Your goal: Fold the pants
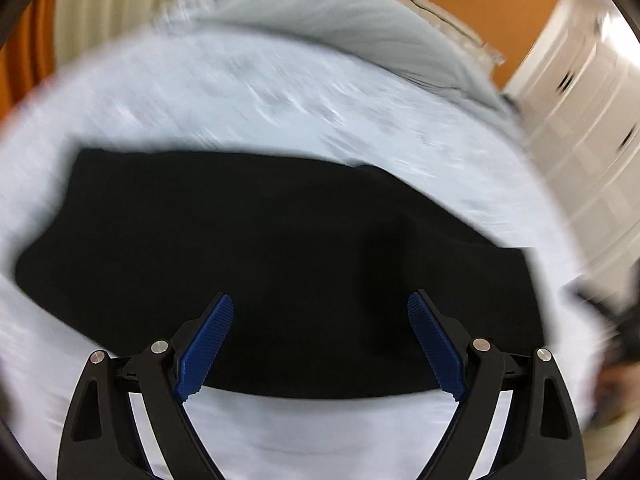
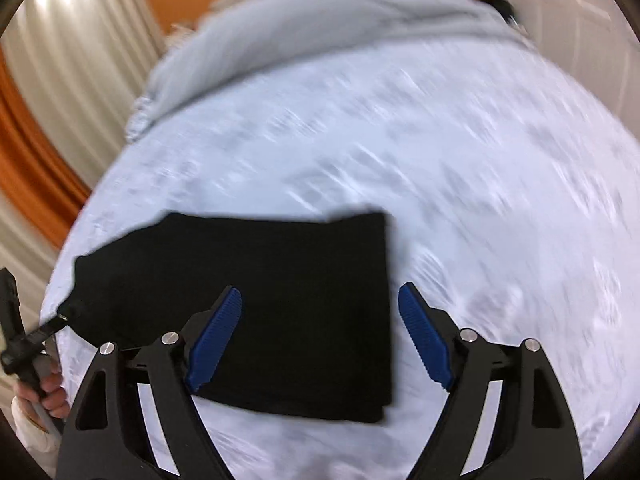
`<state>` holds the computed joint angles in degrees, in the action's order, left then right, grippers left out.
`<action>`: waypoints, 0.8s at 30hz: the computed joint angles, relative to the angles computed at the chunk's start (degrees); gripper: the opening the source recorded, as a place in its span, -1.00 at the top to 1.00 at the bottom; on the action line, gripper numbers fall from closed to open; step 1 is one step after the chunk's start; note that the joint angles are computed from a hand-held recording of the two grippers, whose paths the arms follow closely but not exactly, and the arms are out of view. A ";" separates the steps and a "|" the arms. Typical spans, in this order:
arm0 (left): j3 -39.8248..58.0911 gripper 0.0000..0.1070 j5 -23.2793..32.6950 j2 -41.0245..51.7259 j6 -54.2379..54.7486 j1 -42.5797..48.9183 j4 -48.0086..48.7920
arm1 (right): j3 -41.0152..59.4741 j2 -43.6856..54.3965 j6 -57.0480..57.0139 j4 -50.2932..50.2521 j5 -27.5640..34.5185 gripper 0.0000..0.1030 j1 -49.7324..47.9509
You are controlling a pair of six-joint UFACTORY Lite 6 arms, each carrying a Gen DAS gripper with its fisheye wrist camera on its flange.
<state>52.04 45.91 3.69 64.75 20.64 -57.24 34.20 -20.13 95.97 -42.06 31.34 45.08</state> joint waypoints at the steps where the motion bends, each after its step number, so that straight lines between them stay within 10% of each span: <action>1: 1.59 -0.62 2.96 2.39 -1.83 0.13 -0.34 | -2.81 -1.56 -0.84 1.62 -1.97 -0.53 -0.70; 7: 1.28 -0.55 -4.21 6.76 -6.88 -11.34 -4.79 | -9.61 -0.68 -5.87 8.87 -14.90 -0.53 -5.53; 8: -0.14 -0.42 -6.54 5.81 -4.27 -13.34 -6.26 | -9.29 -0.34 -6.76 9.47 -14.41 -0.53 -5.36; 10: -0.54 0.52 -7.16 6.84 -0.97 -15.74 -6.73 | -8.68 -0.31 -8.02 10.53 -13.77 -0.56 -4.61; 13: -0.70 0.79 -5.02 8.57 3.03 -13.98 -10.53 | -6.92 1.62 -7.02 8.93 -13.44 -0.57 -3.83; 17: -0.81 0.82 -0.35 3.87 5.85 -9.61 -12.82 | -5.43 -0.45 -1.18 2.55 -11.46 -0.58 -2.71; 22: -0.11 0.65 -7.82 4.51 -1.83 -10.99 -3.17 | -5.53 1.84 -5.16 6.40 -12.83 -0.74 -5.22; 23: -0.23 0.55 -3.89 2.27 -0.14 -7.50 -4.81 | -6.31 2.04 -5.79 7.92 -15.16 -0.74 -6.08; 24: -0.40 -0.05 -2.07 0.62 1.94 -4.93 -6.35 | -6.03 2.90 -7.18 9.11 -16.70 -0.74 -6.64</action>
<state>51.64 43.84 4.32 66.69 15.71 -63.59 28.17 -17.23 88.79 -32.96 14.63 38.44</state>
